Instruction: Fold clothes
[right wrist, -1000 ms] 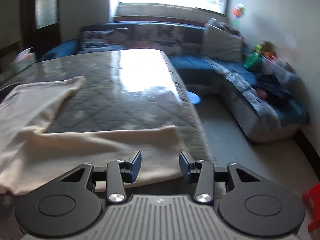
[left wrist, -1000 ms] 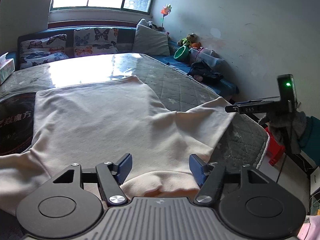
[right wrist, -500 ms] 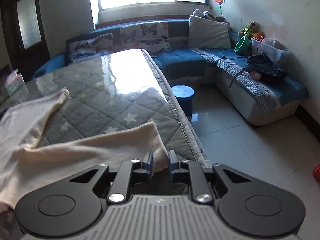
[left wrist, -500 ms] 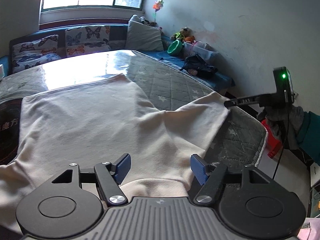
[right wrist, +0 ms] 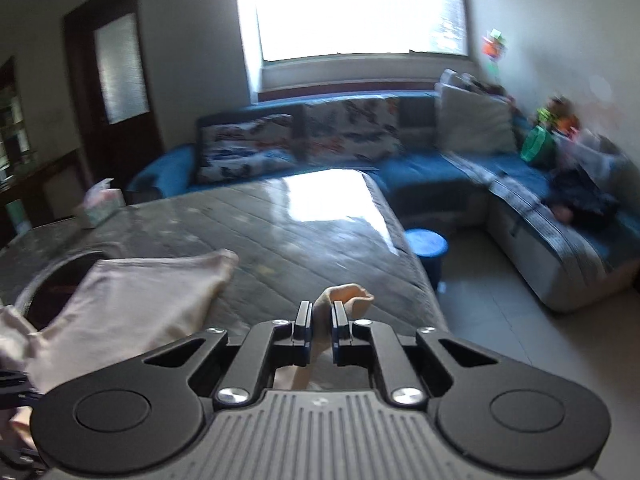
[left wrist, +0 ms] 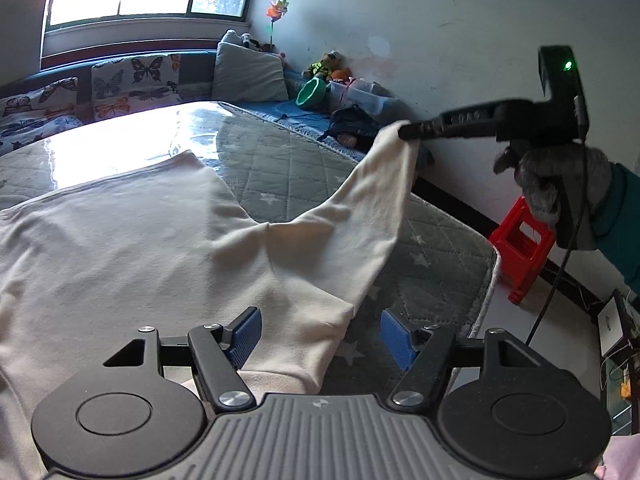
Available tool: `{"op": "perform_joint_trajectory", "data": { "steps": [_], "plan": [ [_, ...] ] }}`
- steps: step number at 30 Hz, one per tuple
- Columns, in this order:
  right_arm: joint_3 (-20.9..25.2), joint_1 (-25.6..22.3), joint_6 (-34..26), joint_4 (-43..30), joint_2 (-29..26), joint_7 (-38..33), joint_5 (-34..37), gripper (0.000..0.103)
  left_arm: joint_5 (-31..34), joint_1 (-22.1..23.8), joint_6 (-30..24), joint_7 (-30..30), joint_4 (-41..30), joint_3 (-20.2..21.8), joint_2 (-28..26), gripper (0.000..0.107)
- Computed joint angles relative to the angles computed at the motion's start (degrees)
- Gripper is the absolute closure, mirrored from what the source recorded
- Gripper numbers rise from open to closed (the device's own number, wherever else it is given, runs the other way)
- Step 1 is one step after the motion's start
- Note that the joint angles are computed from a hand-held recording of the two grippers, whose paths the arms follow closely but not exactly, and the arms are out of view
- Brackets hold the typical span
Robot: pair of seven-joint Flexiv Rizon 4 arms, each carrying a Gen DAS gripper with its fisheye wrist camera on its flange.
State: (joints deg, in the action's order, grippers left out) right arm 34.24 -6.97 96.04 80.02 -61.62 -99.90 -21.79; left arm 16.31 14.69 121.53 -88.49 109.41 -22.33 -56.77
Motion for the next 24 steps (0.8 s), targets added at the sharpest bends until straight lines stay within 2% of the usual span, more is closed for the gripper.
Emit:
{"op": "perform_joint_trajectory", "data": {
  "steps": [5,7,15,19,24],
  "plan": [
    [6.0,-1.4,-0.8,2.0,0.7,-4.7,-3.0,0.095,-1.1,-0.1,4.6,-2.4,2.9,2.4,1.4,0.037],
    [9.5,-2.1,-2.5,2.1,0.1,-7.1,-3.9,0.095,-1.4,-0.2,6.6,-3.8,4.2,3.7,1.9,0.037],
    [18.3,-0.9,-9.1,2.4,-1.6,-18.0,-3.5,0.095,-2.8,-1.2,13.2,-9.3,7.9,8.6,2.5,0.035],
    [20.9,0.8,-13.1,1.6,-2.9,-22.4,-2.2,0.095,-3.1,-1.5,15.3,-11.2,9.3,10.3,2.6,0.035],
    [20.6,4.0,-17.8,0.4,-3.4,-25.5,0.1,0.095,-3.6,-1.5,17.6,-13.3,11.0,11.8,2.6,0.035]
  ]
}}
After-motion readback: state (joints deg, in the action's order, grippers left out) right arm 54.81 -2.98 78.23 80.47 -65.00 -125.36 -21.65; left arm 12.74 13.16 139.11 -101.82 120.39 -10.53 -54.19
